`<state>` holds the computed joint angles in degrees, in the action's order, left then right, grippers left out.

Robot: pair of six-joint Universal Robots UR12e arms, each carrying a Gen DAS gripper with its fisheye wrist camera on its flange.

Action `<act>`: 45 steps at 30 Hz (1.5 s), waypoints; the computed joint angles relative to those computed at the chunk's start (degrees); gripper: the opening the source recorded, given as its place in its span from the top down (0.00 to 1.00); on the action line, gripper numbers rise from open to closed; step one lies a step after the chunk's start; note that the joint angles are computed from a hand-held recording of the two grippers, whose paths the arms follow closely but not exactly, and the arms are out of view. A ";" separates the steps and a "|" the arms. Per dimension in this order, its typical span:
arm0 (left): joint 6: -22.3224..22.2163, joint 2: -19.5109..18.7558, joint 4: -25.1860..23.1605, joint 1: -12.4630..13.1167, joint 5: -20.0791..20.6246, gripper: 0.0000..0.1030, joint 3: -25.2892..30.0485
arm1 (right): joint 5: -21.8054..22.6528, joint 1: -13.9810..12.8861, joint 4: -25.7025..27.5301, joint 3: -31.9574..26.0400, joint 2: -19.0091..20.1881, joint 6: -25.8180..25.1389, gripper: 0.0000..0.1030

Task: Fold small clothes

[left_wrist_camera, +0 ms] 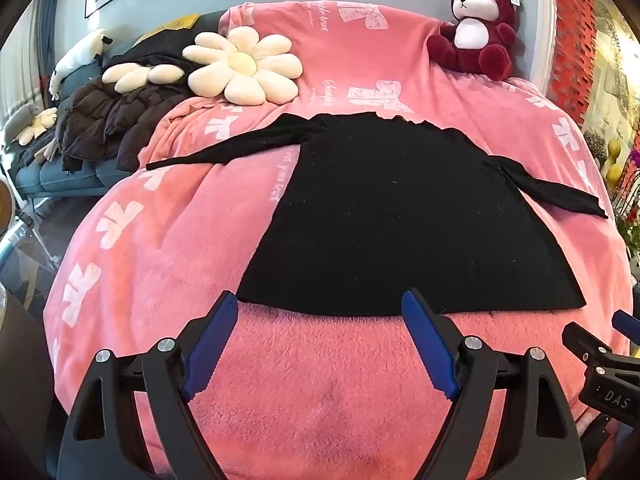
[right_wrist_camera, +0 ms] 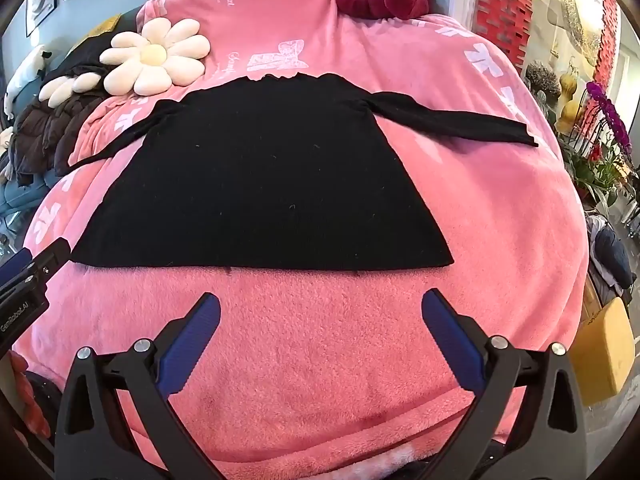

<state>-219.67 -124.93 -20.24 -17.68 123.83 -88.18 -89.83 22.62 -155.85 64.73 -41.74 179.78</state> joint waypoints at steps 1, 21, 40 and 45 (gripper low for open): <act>0.00 0.02 -0.09 -0.02 0.03 0.22 0.00 | 0.10 -0.01 0.01 0.03 0.00 0.00 0.04; -0.21 -0.16 -1.16 0.07 0.47 0.21 -0.13 | 0.16 0.08 0.44 -0.27 0.26 0.26 0.04; -0.23 -0.16 -1.81 0.05 0.17 0.21 -0.26 | 0.24 0.12 0.62 -0.32 0.27 0.17 0.04; -0.14 -0.12 -2.00 0.03 0.20 0.21 -0.28 | 0.23 0.16 0.63 -0.40 0.37 0.17 0.04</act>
<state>-219.81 -125.05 -22.25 -17.65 124.03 -88.47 -89.60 22.78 -155.23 64.33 -41.37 179.95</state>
